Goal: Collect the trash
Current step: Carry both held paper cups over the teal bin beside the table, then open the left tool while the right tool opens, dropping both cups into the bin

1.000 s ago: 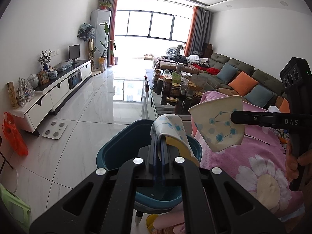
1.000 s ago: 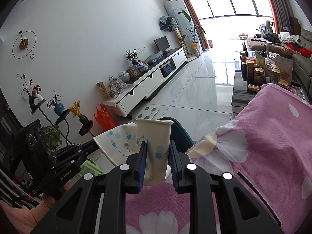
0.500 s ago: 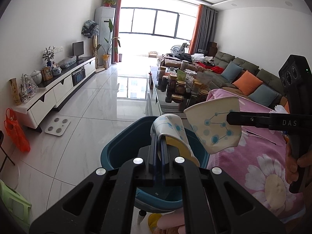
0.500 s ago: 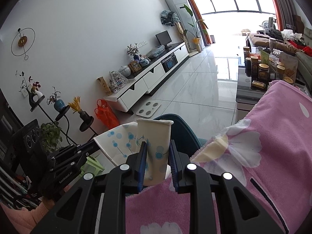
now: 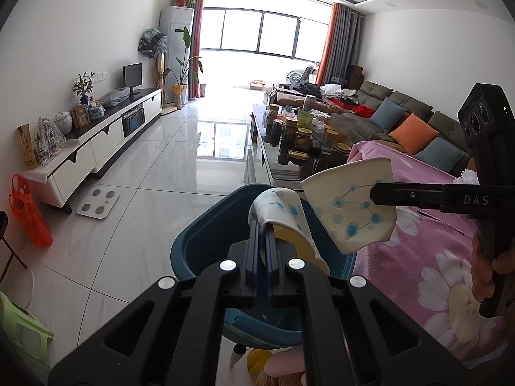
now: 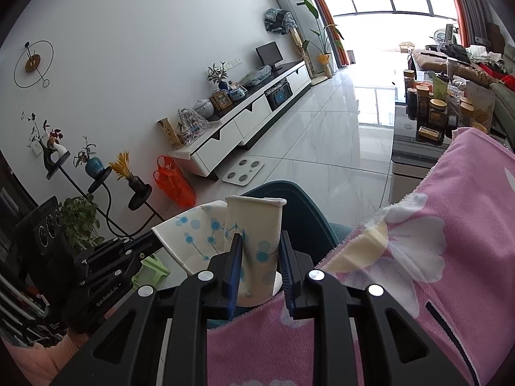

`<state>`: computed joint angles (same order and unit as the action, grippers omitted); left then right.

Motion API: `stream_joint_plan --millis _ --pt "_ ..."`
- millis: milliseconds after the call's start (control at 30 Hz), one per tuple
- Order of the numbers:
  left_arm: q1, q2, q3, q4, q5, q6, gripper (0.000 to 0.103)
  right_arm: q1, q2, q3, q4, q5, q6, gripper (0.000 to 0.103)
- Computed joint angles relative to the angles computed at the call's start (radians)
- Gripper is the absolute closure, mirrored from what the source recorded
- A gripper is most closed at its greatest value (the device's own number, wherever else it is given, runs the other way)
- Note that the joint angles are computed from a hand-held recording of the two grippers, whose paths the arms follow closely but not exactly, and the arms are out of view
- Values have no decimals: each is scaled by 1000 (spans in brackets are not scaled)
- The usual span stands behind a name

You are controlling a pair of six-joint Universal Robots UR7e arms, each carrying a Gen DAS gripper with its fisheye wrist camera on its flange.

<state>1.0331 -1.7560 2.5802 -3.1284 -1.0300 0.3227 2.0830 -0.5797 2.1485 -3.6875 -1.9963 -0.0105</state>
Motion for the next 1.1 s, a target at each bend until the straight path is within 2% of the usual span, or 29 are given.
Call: stream_joint_plan --millis 600,833,1100 --pt "38 140 -32 -85 22 4 99 -9 21 -56 108 -16 19 82" --pt "64 210 -61 -89 28 -2 99 -14 31 -97 189 -31 38 81" --pt "117 320 -119 -91 -16 -15 96 -30 45 -140 294 -28 74 79"
